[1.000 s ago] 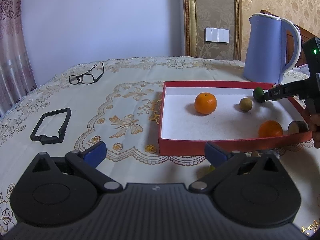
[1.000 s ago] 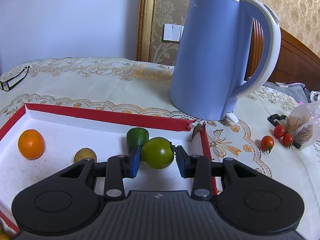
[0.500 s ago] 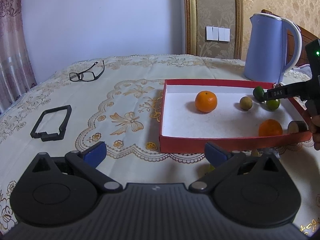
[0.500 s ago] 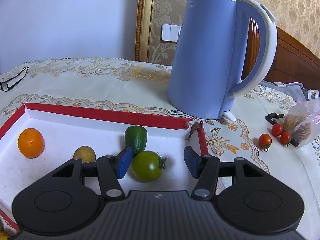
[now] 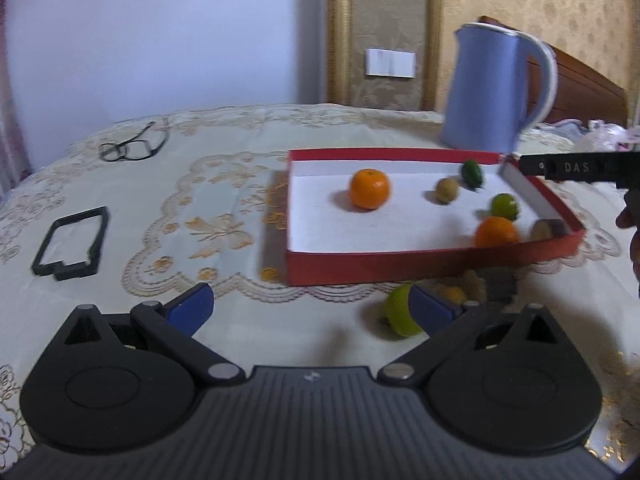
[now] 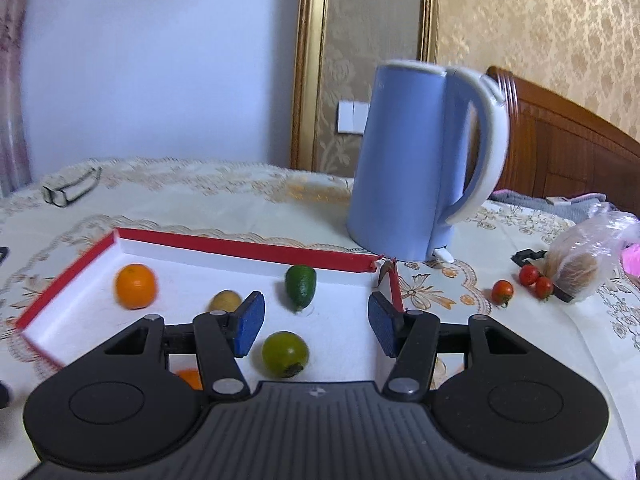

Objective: Organize fruits
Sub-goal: 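Move the left gripper to the other green tomato and close on it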

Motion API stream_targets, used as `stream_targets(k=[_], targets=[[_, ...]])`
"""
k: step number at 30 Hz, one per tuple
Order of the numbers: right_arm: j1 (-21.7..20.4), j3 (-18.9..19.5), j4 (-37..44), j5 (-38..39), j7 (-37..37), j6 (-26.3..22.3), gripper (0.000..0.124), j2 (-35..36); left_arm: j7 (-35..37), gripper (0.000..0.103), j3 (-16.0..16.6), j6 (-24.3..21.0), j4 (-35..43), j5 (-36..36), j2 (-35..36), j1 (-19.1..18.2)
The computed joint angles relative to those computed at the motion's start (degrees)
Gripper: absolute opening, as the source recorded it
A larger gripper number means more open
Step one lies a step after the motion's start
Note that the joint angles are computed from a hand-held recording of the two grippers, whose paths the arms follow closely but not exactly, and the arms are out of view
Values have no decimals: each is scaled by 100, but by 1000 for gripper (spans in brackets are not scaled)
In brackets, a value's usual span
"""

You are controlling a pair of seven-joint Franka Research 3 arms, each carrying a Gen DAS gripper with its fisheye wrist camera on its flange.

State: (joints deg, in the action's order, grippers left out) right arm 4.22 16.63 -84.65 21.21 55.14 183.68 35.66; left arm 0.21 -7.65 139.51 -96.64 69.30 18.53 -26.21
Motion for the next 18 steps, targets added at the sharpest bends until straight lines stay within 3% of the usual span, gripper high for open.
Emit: stream_targets(k=[4,8,12,16,18], targets=[[-1203,1444,-890,-45,-241,616,62,-266,314,90,-33,62,178,-83,129,-19],[-2127,2389,-1500,-352,84,903,62,-335,649,89,-4,-38,392,-269,301,-112],[-2586,2766,-1857,-633,454,1032,62,-378,875,88,46,-113,548,-349,420,-206],[-2769,2859,-2031,-897,783,1079,62,-420,1183,87,84,-434,857,-556,638,-315],[-2817,2867,-2099,-1031,935,1105,62,-447,1251,85,104,-351,897,-655,683,-310]])
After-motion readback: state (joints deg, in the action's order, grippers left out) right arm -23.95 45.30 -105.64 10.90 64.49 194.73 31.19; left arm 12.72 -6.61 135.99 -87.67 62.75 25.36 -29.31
